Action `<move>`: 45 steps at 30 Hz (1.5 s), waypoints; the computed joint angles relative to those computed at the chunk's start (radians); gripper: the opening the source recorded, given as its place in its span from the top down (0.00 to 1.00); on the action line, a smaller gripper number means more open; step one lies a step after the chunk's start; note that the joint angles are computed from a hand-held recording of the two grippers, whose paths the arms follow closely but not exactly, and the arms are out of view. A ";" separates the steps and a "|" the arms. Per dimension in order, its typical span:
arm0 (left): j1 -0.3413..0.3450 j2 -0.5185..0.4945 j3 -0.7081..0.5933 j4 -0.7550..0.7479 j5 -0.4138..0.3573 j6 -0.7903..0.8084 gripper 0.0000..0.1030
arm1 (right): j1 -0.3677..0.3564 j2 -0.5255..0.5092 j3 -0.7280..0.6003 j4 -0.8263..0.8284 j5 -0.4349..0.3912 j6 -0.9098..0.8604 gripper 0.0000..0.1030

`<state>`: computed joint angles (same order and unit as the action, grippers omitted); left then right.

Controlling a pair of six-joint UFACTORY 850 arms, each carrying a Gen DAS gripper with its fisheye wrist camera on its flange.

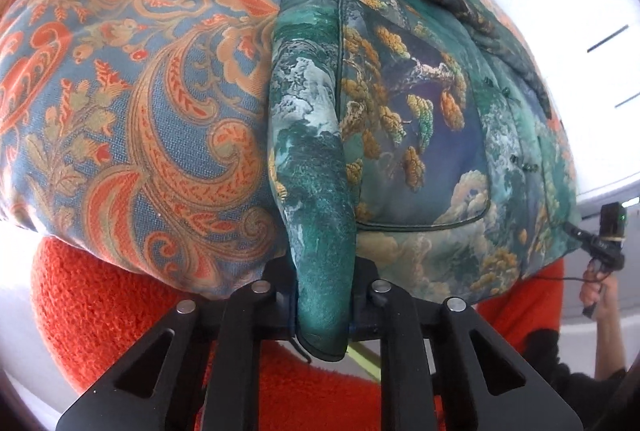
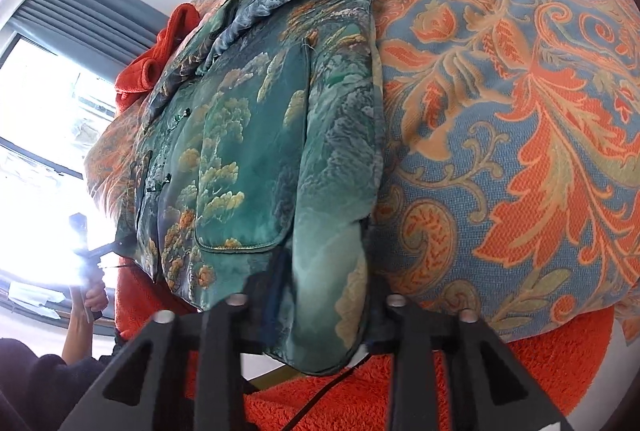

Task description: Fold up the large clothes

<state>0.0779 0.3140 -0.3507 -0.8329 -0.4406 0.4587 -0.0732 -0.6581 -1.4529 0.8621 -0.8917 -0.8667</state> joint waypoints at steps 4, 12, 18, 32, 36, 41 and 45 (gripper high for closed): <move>-0.030 0.108 0.039 0.086 -0.016 -0.105 0.89 | -0.002 0.046 0.047 0.006 0.014 -0.058 0.87; -0.027 0.171 0.063 0.156 -0.073 -0.182 0.90 | -0.020 0.116 0.130 0.029 -0.024 -0.083 0.89; 0.011 0.089 0.014 0.105 -0.119 -0.147 0.90 | -0.058 0.175 0.237 0.067 -0.085 -0.070 0.89; 0.190 -0.169 -0.381 -0.656 -0.193 0.522 0.92 | -0.117 0.200 0.189 0.523 -0.322 -0.231 0.91; 0.176 -0.422 -0.633 -0.715 -0.124 0.580 0.93 | -0.073 0.068 -0.035 0.595 -0.278 -0.221 0.91; 0.161 -0.788 -1.037 -0.553 -0.061 0.368 0.93 | -0.017 -0.200 -0.461 0.565 -0.169 -0.048 0.91; 0.126 -1.061 -1.382 -0.194 -0.028 -0.007 0.93 | 0.022 -0.475 -0.875 0.403 -0.098 0.241 0.91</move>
